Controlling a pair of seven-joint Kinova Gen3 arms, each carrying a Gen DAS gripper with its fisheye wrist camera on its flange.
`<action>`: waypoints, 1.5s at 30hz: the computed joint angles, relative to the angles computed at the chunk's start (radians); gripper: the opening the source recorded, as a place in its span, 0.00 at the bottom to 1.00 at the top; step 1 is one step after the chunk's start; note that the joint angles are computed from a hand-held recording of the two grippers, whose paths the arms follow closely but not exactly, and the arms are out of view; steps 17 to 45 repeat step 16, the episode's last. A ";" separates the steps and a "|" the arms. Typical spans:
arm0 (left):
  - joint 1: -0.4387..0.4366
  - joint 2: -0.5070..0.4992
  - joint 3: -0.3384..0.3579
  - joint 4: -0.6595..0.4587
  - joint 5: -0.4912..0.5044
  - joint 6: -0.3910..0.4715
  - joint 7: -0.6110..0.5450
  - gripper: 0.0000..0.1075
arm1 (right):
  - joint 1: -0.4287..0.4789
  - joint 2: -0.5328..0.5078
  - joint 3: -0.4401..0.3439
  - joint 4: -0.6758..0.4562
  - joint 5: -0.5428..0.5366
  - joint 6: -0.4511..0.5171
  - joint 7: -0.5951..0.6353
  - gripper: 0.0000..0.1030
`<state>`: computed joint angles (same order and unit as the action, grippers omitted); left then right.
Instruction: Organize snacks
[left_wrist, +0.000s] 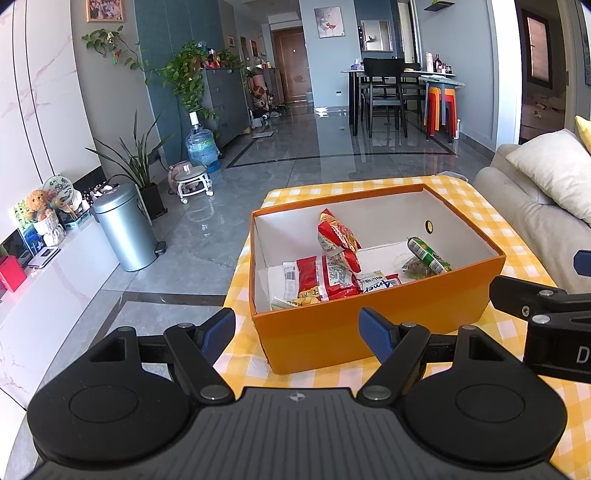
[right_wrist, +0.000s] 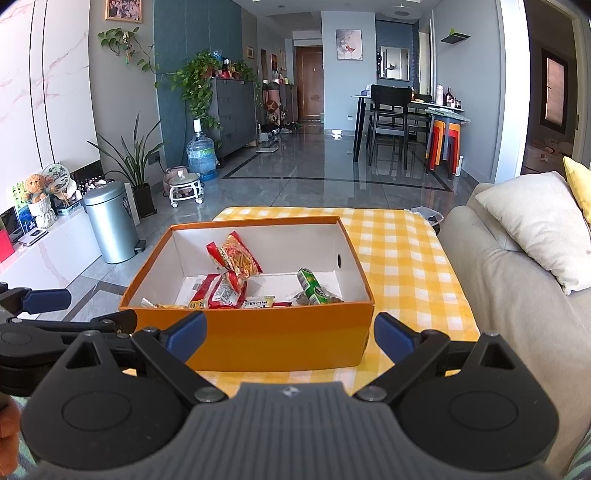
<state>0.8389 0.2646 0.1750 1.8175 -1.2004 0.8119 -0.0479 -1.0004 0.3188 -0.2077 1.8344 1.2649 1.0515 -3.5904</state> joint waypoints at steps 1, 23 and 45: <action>0.000 -0.001 0.000 0.000 0.002 0.001 -0.001 0.83 | 0.001 0.000 0.000 -0.001 -0.001 -0.001 0.001 0.91; 0.006 0.001 0.002 0.001 -0.005 0.017 0.011 0.83 | 0.008 0.004 0.005 -0.007 -0.015 -0.017 0.009 0.92; 0.006 0.001 0.002 0.001 -0.005 0.017 0.011 0.83 | 0.008 0.004 0.005 -0.007 -0.015 -0.017 0.009 0.92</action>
